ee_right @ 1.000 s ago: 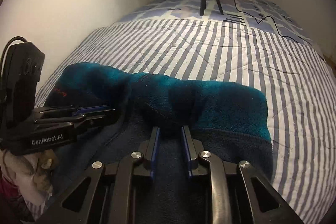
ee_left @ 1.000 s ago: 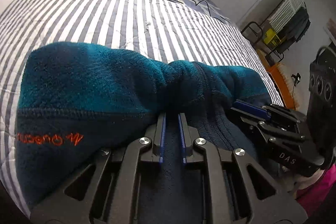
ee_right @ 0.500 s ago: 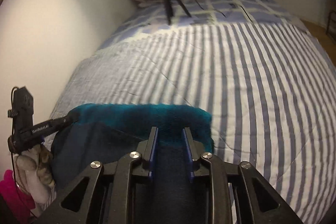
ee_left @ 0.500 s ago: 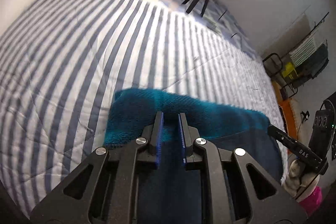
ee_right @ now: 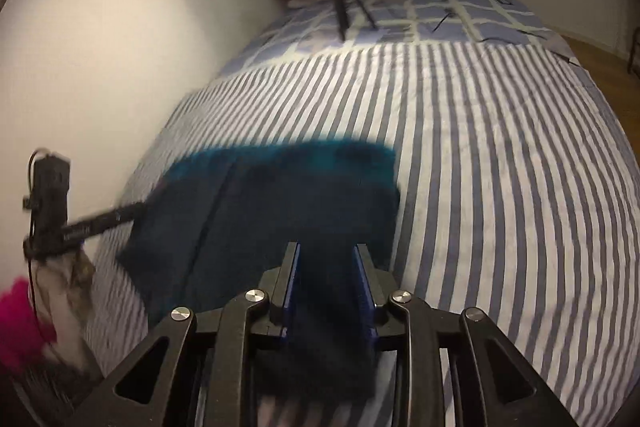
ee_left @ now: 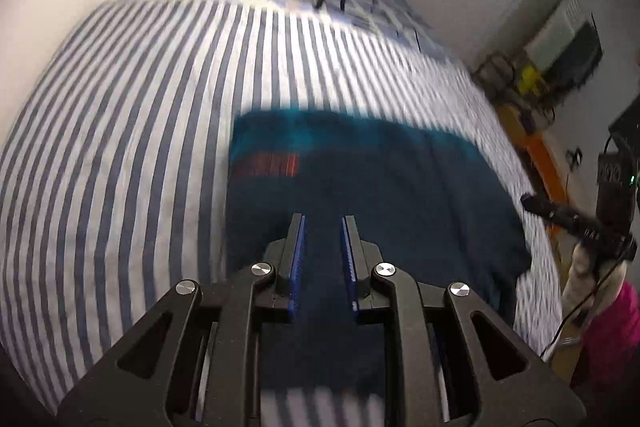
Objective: Fold large clothes
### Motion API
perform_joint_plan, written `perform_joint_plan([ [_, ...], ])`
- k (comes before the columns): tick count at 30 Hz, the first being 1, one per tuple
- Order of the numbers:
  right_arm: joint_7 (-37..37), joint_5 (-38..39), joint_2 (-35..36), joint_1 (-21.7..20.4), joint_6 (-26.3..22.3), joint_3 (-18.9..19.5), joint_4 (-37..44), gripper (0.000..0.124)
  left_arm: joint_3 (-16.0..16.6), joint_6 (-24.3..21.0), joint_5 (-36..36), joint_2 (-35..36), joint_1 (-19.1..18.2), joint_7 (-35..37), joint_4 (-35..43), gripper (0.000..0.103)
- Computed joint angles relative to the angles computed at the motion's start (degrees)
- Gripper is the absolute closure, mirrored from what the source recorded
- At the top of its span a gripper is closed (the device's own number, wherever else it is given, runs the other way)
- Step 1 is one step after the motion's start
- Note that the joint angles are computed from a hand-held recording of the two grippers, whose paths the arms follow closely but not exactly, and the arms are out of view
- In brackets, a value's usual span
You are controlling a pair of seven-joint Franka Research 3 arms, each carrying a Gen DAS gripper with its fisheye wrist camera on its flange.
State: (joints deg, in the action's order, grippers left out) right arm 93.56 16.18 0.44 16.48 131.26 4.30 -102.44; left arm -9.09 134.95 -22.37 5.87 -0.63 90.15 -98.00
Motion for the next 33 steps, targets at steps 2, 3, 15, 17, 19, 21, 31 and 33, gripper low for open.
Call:
perform_joint_plan([
  [2, -1.10, -0.55, -1.82, 0.33, -1.33, 0.32, -2.95, 0.096, 0.16, -1.49, 0.45, -2.50, 0.03, 0.89, -4.20, 0.086],
  [3, -1.03, -1.40, -2.55, 0.51, -1.50, 0.51, -4.33, 0.096, 0.31, -1.20, 0.02, -3.53, -0.08, 1.15, -6.21, 0.086],
  [15, -5.60, 3.04, -8.49, -0.19, -2.34, -0.50, -11.26, 0.097, 2.89, -1.73, -4.87, -8.51, -1.80, 6.32, -13.36, 0.075],
  [17, -5.97, 4.79, -10.45, -0.56, 1.71, -0.80, -13.30, 0.086, 3.41, -2.55, -6.02, -9.39, -1.50, 6.83, -13.24, 0.075],
  [19, -6.09, 5.91, -11.35, -0.98, 6.81, -0.90, -14.83, 0.060, 3.99, -0.91, -8.66, -10.37, -1.38, 7.87, -13.72, 0.068],
  [21, -4.74, 5.27, -11.63, -1.46, 11.54, -0.52, -16.01, 0.046, 4.79, 0.14, -12.45, -10.17, -1.07, 7.28, -13.07, 0.043],
  [31, -7.28, 17.93, -4.99, -1.80, 11.30, -2.59, -12.36, 0.037, 6.18, -1.68, -32.58, -5.19, 3.22, 7.03, -10.22, 0.029],
  [33, -7.30, 20.14, -4.37, -2.20, 11.49, -2.71, -12.39, 0.032, 5.83, -1.42, -33.38, -4.58, 4.21, 4.73, -10.34, 0.029],
])
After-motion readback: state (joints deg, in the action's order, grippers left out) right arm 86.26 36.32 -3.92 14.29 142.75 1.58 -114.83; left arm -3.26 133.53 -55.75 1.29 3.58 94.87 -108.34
